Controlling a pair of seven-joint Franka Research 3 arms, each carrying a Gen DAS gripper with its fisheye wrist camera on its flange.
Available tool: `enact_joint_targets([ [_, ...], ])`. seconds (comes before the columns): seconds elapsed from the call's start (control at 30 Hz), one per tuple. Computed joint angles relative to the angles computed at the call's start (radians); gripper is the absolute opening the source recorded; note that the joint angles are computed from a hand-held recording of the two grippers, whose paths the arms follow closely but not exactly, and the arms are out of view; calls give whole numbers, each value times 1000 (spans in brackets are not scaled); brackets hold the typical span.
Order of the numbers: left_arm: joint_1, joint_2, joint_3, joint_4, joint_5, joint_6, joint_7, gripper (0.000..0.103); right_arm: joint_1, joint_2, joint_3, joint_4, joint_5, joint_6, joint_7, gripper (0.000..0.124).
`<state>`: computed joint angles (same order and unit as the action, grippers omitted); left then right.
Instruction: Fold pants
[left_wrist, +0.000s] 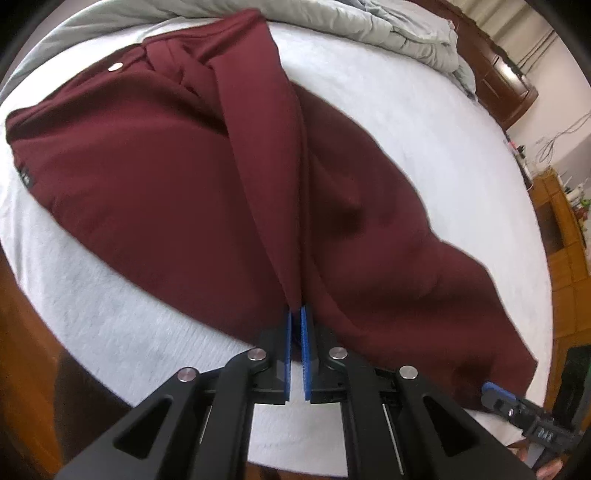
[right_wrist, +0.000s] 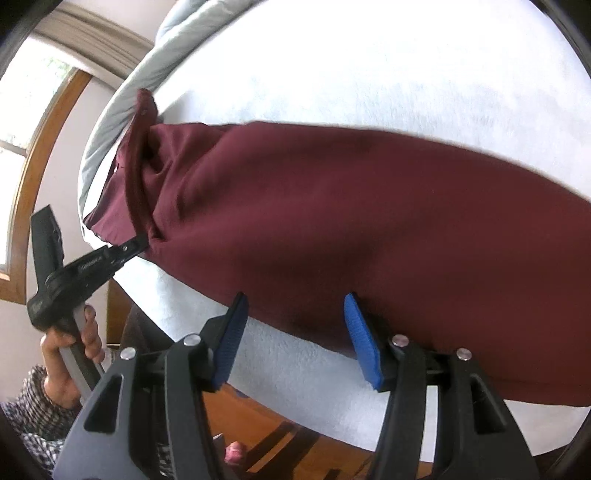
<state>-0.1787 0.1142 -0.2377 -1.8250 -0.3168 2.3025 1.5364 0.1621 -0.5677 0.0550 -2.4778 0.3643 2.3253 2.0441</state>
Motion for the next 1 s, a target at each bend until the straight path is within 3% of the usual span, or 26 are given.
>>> enact_joint_targets([
  [0.07, -22, -23, 22, -32, 7, 2, 22, 6, -8, 25, 3, 14, -28, -59, 5, 61],
  [0.17, 82, 14, -87, 1, 28, -13, -11, 7, -9, 45, 14, 27, -42, -68, 27, 61],
  [0.2, 88, 19, -98, 7, 6, 10, -11, 11, -7, 46, 9, 37, -41, -79, 26, 62],
  [0.23, 121, -11, -106, -21, -37, -16, 18, 15, -10, 46, 8, 53, -49, -94, 30, 61],
  [0.3, 128, -38, -81, -33, -105, -20, 40, 50, -11, 45, 8, 78, -56, -99, 30, 61],
  [0.33, 134, -49, -73, -38, -131, -16, 50, 53, -2, 47, -1, 93, -45, -84, 5, 61],
  [0.43, 142, -48, -53, -26, -109, 17, 60, 53, 41, 142, -31, 193, 27, -42, -92, 62],
  [0.5, 149, -21, -42, 0, -13, 45, 47, 53, 62, 238, -40, 286, 70, -34, -157, 62],
  [0.6, 168, 58, -24, 101, 141, -17, -1, 53, 82, 428, -48, 473, 154, -33, -258, 62],
  [0.63, 143, 90, 9, 142, 181, -48, -15, 52, 83, 511, -56, 554, 223, -39, -309, 62],
  [0.67, 139, 126, 30, 184, 156, -79, 17, 41, 78, 561, -52, 604, 263, -44, -331, 61],
  [0.7, 161, 151, 16, 213, 140, -97, 26, 35, 72, 619, -43, 667, 288, -49, -336, 61],
  [0.77, 225, 180, -39, 254, 144, -117, 26, 34, 54, 731, -27, 792, 325, -81, -337, 61],
  [0.9, 238, 170, -44, 243, 164, -31, 31, 45, 35, 887, 6, 973, 331, -120, -294, 59],
  [1.0, 228, 201, -17, 284, 202, -21, 19, 46, 42, 971, 22, 1070, 291, -134, -235, 38],
])
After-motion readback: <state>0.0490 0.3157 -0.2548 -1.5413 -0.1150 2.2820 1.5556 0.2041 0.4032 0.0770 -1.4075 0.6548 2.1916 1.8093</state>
